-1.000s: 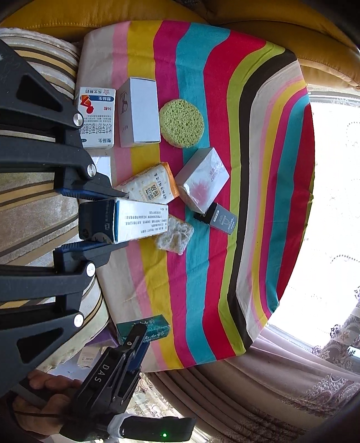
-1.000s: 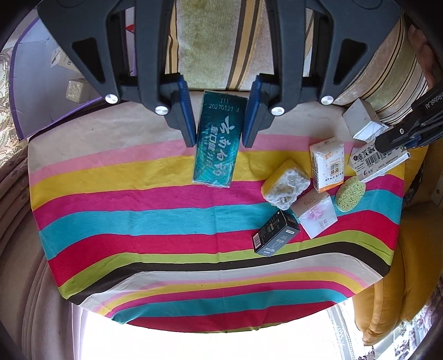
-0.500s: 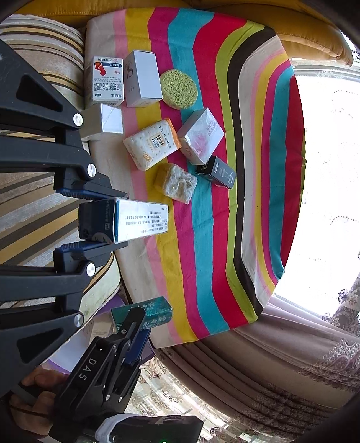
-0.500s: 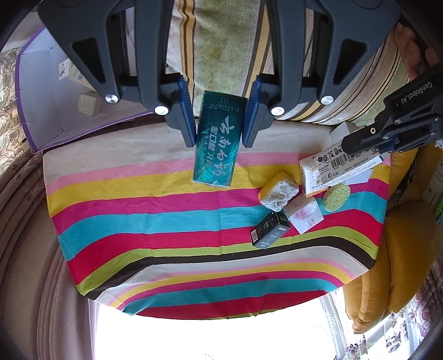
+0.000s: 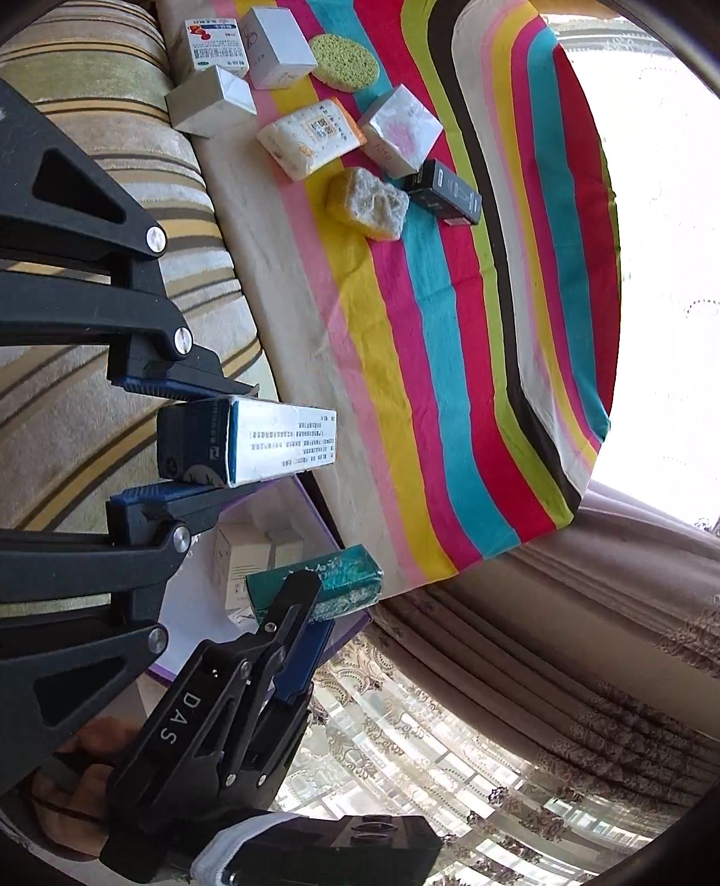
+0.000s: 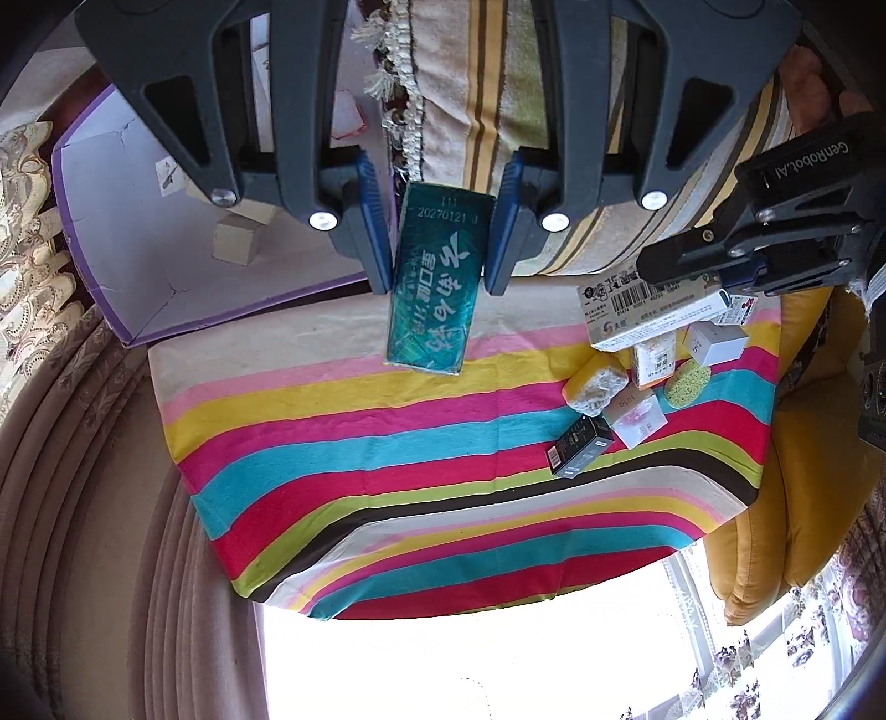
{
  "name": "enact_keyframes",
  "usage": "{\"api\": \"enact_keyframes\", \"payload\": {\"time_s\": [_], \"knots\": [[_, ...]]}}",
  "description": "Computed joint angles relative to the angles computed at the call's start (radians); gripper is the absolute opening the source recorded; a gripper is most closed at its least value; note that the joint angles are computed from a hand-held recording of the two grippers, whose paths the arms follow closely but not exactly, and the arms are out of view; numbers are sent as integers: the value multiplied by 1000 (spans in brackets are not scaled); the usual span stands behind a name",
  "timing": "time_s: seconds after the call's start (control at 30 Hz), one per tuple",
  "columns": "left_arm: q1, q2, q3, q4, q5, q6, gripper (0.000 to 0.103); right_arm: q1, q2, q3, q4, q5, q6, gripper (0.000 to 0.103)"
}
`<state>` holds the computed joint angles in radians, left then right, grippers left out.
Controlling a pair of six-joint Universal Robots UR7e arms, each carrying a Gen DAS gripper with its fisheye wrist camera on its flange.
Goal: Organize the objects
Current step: 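Carry both items over the purple box and open both tools to drop them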
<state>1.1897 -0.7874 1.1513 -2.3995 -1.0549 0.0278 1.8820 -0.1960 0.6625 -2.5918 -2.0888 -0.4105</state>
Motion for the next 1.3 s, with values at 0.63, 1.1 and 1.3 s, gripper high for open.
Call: {"api": "enact_keyframes", "payload": {"time_s": [0.63, 1.1, 1.3], "knots": [[-61, 135, -126, 155, -43, 72, 26, -55, -196, 291, -269, -188, -46, 39], [-58, 139, -148, 162, -91, 44, 47, -64, -223, 329, -323, -210, -47, 66], [-47, 109, -119, 130, -86, 14, 47, -57, -216, 322, -315, -201, -70, 66]]}}
